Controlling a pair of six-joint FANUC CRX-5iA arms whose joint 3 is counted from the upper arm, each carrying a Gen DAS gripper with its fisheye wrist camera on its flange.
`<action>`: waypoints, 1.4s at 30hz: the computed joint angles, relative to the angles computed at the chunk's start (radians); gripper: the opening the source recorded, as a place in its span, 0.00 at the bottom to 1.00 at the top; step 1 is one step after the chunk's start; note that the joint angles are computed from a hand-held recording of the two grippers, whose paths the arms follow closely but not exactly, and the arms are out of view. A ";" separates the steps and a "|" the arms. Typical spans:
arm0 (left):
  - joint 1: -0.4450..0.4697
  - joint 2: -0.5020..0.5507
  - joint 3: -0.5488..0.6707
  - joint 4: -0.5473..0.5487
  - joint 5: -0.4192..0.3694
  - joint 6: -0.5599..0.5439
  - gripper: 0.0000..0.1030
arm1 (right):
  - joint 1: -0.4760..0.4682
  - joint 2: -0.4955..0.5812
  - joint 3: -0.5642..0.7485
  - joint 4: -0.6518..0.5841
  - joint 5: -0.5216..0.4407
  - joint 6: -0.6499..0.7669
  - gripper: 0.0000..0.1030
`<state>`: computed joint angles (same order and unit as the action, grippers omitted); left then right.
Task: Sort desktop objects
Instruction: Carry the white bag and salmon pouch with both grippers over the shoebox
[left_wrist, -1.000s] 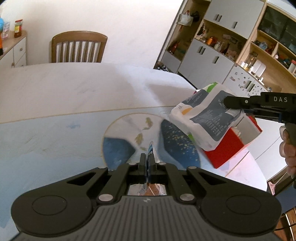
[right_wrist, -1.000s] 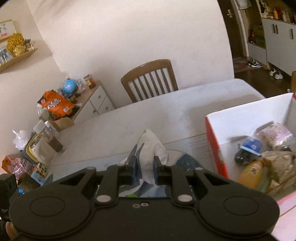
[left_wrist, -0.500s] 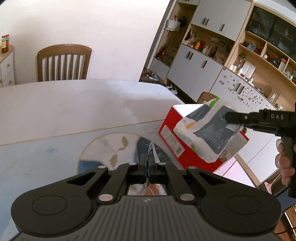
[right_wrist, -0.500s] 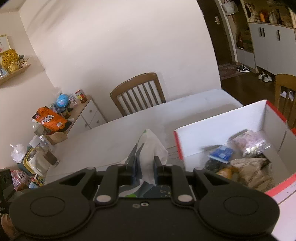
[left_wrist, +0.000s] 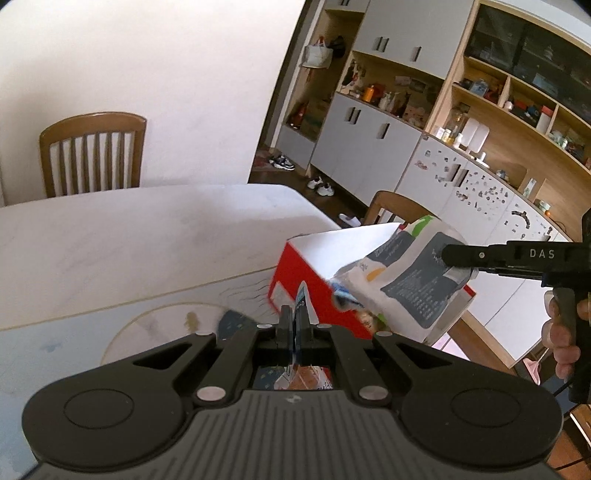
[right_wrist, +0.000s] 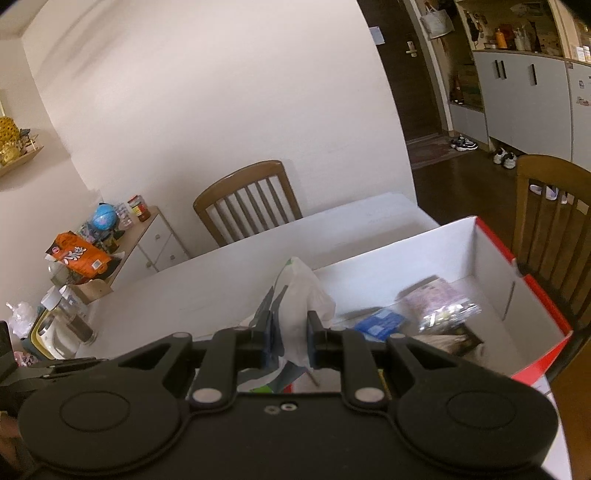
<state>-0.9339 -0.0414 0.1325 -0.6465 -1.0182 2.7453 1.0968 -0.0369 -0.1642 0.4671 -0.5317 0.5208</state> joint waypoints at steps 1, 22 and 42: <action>0.002 0.012 0.012 0.001 0.003 -0.006 0.00 | -0.007 -0.003 -0.001 -0.008 0.000 0.011 0.17; -0.003 0.236 0.296 -0.014 -0.018 -0.100 0.00 | -0.159 -0.068 -0.019 -0.174 0.000 0.249 0.17; 0.072 0.416 0.433 0.137 0.009 -0.253 0.00 | -0.249 -0.017 0.016 -0.254 -0.027 0.358 0.17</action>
